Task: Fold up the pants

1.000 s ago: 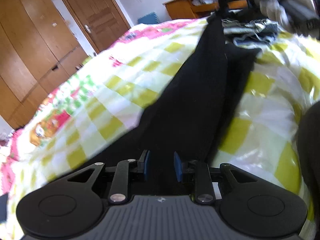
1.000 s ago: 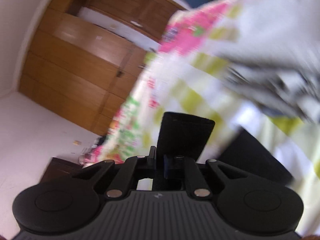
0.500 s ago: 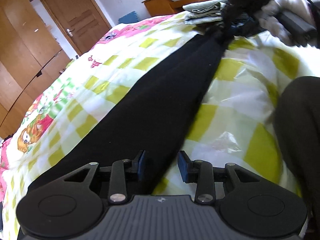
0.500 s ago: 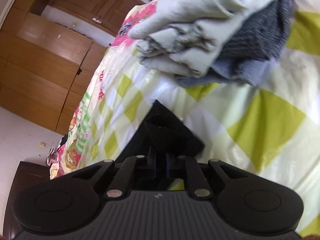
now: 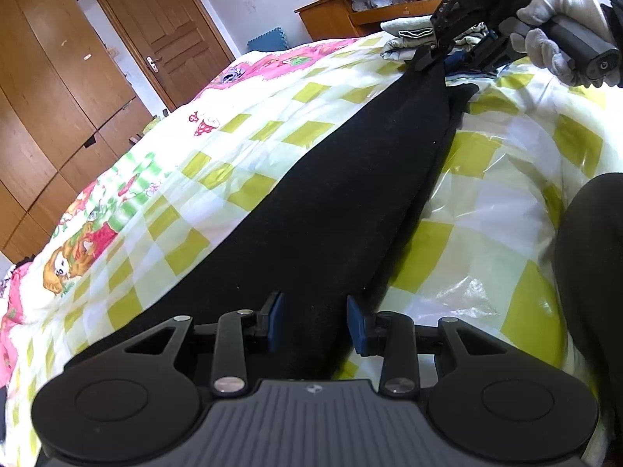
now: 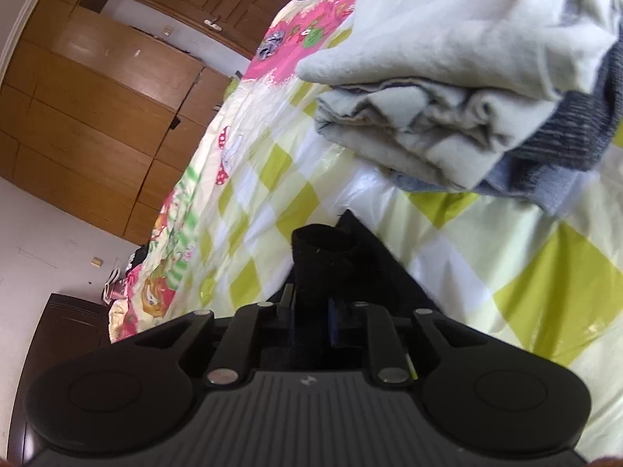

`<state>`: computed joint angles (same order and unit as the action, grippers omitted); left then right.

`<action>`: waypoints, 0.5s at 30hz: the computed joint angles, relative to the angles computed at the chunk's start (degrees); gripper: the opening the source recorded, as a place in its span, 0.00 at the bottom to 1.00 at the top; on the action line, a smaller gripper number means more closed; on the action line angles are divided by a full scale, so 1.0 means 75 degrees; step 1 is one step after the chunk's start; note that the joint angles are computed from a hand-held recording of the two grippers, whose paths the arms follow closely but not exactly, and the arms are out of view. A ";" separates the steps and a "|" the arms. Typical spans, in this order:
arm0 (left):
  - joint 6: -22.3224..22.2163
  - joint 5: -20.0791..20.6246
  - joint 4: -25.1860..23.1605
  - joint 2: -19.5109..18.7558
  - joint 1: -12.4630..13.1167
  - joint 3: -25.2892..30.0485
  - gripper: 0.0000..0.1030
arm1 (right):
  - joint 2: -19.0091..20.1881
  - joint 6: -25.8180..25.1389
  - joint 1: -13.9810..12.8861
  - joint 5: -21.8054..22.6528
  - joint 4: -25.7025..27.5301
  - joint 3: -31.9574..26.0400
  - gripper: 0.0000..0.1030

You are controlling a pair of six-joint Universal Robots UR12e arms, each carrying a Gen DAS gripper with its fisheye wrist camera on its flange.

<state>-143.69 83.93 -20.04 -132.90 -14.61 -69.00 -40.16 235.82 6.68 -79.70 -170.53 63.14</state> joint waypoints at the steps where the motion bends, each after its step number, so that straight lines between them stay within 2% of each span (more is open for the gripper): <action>1: 0.0006 -0.0010 -0.0002 -0.0005 0.0001 -0.0001 0.48 | -0.0033 -0.0006 0.0001 -0.0036 0.0056 0.0059 0.32; 3: 0.0061 0.0004 0.0018 -0.0018 -0.0001 0.0003 0.48 | -0.0065 0.0016 -0.0010 0.0042 0.0161 0.0153 0.39; 6: 0.0042 -0.0003 -0.0047 -0.0037 0.0009 0.0047 0.48 | -0.0010 0.0359 -0.0072 0.0368 -0.0103 0.0210 0.40; 9: 0.0064 0.0063 -0.0052 -0.0039 0.0011 0.0054 0.48 | 0.0110 0.0406 -0.0085 0.0553 -0.0417 0.0078 0.57; 10: 0.0042 0.0074 -0.0057 -0.0033 0.0015 0.0048 0.48 | 0.0142 0.0319 -0.0076 0.0562 -0.0407 0.0009 0.60; 13: -0.0017 0.0109 -0.0043 -0.0025 0.0020 0.0033 0.48 | 0.0190 0.0170 -0.0035 0.0438 -0.0428 -0.0086 0.60; 15: -0.0015 0.0123 -0.0027 -0.0024 0.0024 0.0021 0.48 | 0.0139 0.0305 -0.0045 0.0467 -0.0782 0.0127 0.60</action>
